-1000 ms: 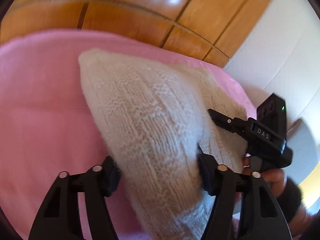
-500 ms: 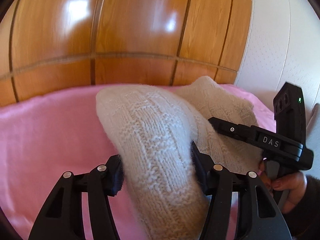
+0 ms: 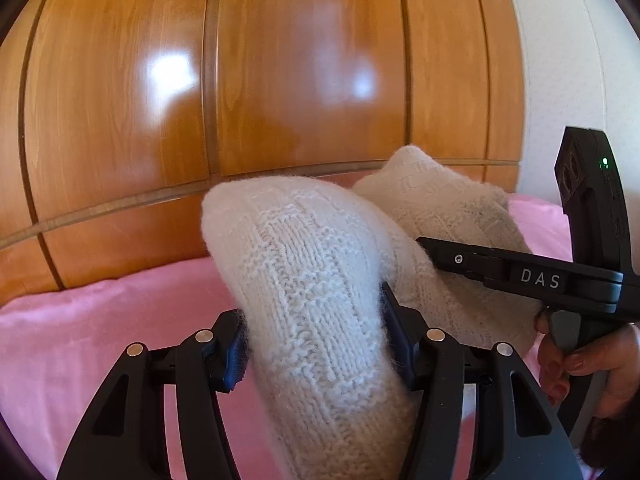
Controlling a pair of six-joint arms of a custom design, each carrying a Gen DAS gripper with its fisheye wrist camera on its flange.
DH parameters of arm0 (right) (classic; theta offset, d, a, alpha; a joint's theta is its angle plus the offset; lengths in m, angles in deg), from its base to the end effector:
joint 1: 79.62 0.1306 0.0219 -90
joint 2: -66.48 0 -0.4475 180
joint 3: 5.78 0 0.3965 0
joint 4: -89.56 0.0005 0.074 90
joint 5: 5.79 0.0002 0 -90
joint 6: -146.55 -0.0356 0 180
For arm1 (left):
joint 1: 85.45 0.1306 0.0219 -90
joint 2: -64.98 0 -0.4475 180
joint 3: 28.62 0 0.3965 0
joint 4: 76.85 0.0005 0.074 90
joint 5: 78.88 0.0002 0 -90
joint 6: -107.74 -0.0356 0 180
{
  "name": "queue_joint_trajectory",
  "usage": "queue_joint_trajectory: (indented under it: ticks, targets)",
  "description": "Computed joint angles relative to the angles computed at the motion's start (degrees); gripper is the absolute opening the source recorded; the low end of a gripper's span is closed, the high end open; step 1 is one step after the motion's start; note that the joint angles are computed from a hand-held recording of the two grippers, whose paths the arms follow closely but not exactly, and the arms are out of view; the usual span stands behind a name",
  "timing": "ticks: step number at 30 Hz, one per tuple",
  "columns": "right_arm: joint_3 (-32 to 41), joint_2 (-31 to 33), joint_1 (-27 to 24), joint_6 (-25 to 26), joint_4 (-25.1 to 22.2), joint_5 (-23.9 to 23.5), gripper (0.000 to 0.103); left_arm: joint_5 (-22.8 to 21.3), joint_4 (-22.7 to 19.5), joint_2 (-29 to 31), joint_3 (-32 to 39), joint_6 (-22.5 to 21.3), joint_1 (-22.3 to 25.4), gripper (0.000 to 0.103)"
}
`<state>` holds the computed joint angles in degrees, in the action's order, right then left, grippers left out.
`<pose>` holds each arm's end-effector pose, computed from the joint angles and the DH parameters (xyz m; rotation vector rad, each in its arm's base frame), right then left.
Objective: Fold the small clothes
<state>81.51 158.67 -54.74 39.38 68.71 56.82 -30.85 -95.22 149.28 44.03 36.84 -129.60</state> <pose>0.4733 0.2370 0.4978 -0.4555 2.0456 0.9379 0.3410 -0.2986 0.4454 0.0015 1.9522 0.0457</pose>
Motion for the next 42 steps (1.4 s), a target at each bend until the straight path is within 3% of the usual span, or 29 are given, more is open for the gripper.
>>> queue_joint_trajectory:
  ticks: [4, 7, 8, 9, 11, 13, 16, 20, 23, 27, 32, 35, 39, 42]
  targets:
    - [3.3, 4.5, 0.3, 1.6, -1.2, 1.0, 0.049, 1.0, -0.2, 2.4, 0.2, 2.2, 3.2, 0.056]
    - [5.4, 7.7, 1.2, 3.7, -6.0, 4.9, 0.051, 4.2, -5.4, 4.8, 0.8, 8.5, 5.6, 0.057]
    - [5.9, 8.6, 1.5, 4.3, -8.0, 6.8, 0.054, 6.0, -7.8, 5.5, 0.6, 11.6, 6.5, 0.06]
    - [5.4, 9.1, 1.4, 3.0, -8.4, 7.6, 0.064, 8.0, -8.1, 5.4, -0.3, 14.1, 7.0, 0.067]
    - [4.7, 9.5, 0.2, -1.2, -8.1, 5.8, 0.077, 11.6, -7.2, 4.3, -1.6, 16.2, 8.0, 0.075]
    - [3.3, 8.9, -0.7, -4.1, -6.8, 5.5, 0.09, 12.4, -7.1, 3.4, -2.7, 18.4, 8.0, 0.081]
    - [0.9, 7.1, -1.3, -5.8, -6.5, 8.0, 0.099, 14.7, -6.6, 1.8, -4.7, 20.7, 7.3, 0.084]
    - [-3.1, 3.3, -1.2, -5.5, -7.9, 14.0, 0.101, 15.2, -7.3, 0.0, -6.8, 26.0, 6.1, 0.087]
    - [-4.9, 0.8, -0.8, -6.2, -9.2, 18.6, 0.101, 11.9, -9.2, -0.5, -7.0, 28.7, 4.0, 0.087]
    - [-7.3, -2.0, 0.0, -5.7, -9.3, 23.7, 0.101, 5.2, -15.3, 0.1, -5.0, 31.3, 1.3, 0.093]
    - [-13.5, -8.0, 2.7, -3.8, 0.8, 30.8, 0.101, -7.3, -23.0, 0.2, -3.3, 37.7, -3.7, 0.099]
    - [-17.7, -11.8, 4.7, -2.5, 6.2, 35.5, 0.101, -15.4, -31.2, 1.2, -1.5, 45.3, -6.8, 0.099]
    - [-20.4, -14.6, 6.3, -3.6, 8.2, 40.3, 0.101, -20.0, -41.4, 2.5, 0.5, 54.6, -9.2, 0.099]
    - [-22.5, -16.7, 6.5, -4.0, 10.6, 41.6, 0.101, -21.3, -44.8, 2.8, 1.2, 57.4, -10.2, 0.099]
